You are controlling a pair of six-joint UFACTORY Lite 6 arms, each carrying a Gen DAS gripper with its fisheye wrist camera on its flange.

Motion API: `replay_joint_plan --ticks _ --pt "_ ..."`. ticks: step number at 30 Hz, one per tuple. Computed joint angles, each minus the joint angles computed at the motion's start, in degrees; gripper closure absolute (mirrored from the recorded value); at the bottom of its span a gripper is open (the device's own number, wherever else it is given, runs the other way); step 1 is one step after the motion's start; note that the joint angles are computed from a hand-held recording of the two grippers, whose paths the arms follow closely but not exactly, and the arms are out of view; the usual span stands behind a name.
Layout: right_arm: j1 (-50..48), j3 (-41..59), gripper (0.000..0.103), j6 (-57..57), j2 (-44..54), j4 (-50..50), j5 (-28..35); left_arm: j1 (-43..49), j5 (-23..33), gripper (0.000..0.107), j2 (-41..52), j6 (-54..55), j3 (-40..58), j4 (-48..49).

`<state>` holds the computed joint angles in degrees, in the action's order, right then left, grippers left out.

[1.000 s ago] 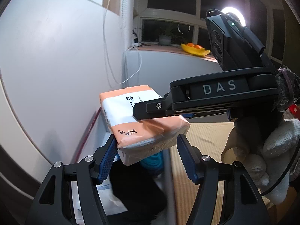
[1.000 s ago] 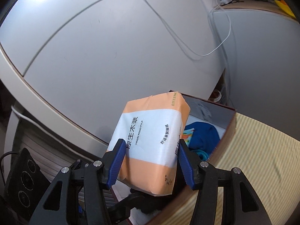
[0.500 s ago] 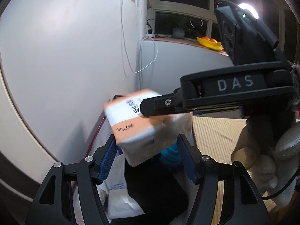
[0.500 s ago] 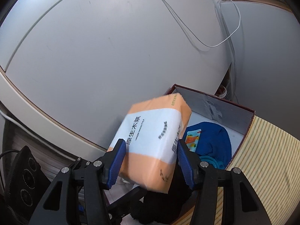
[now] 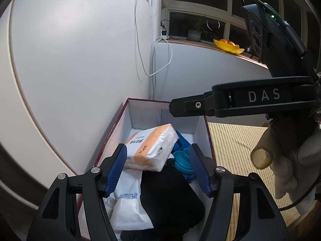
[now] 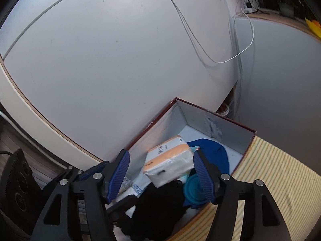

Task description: Organize soft objects

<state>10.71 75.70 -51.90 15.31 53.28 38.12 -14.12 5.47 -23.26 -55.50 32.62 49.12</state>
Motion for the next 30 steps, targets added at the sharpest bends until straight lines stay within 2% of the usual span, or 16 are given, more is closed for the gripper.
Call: replay_joint_plan --ticks 5,11,17,20,23,25,26,30 --pt "-0.7 -3.9 0.037 -2.3 -3.7 -0.1 -1.7 -0.7 0.7 0.043 -1.5 -1.0 -0.8 0.2" --pt "-3.1 -11.0 0.032 -7.1 -10.3 2.0 -2.4 -3.2 3.6 0.043 -7.9 -1.5 -4.9 -1.0" --pt "-5.6 -19.5 0.032 -11.7 -19.0 2.7 -3.2 -7.6 8.6 0.043 -15.8 -3.1 -8.6 -2.2" --pt "-7.3 -24.1 0.032 -14.0 -24.0 3.4 -2.9 -10.0 11.5 0.037 -19.9 -3.3 -10.2 -3.6" --pt "-9.9 -28.1 0.027 -16.2 -28.7 4.7 -1.2 -13.7 15.8 0.036 -25.0 -6.5 -12.3 -2.5" --pt "-11.8 -31.0 0.021 -17.9 -32.1 5.6 -0.3 -17.1 19.3 0.029 -28.0 -9.3 -13.3 -1.2" --pt "-12.3 -32.2 0.020 -18.6 -33.8 5.7 -0.3 -18.8 21.0 0.026 -29.6 -10.6 -13.8 -0.7" --pt "-14.0 -37.7 0.019 -20.0 -41.0 4.8 -0.1 -27.8 30.0 0.026 -35.0 -18.2 -15.1 3.2"
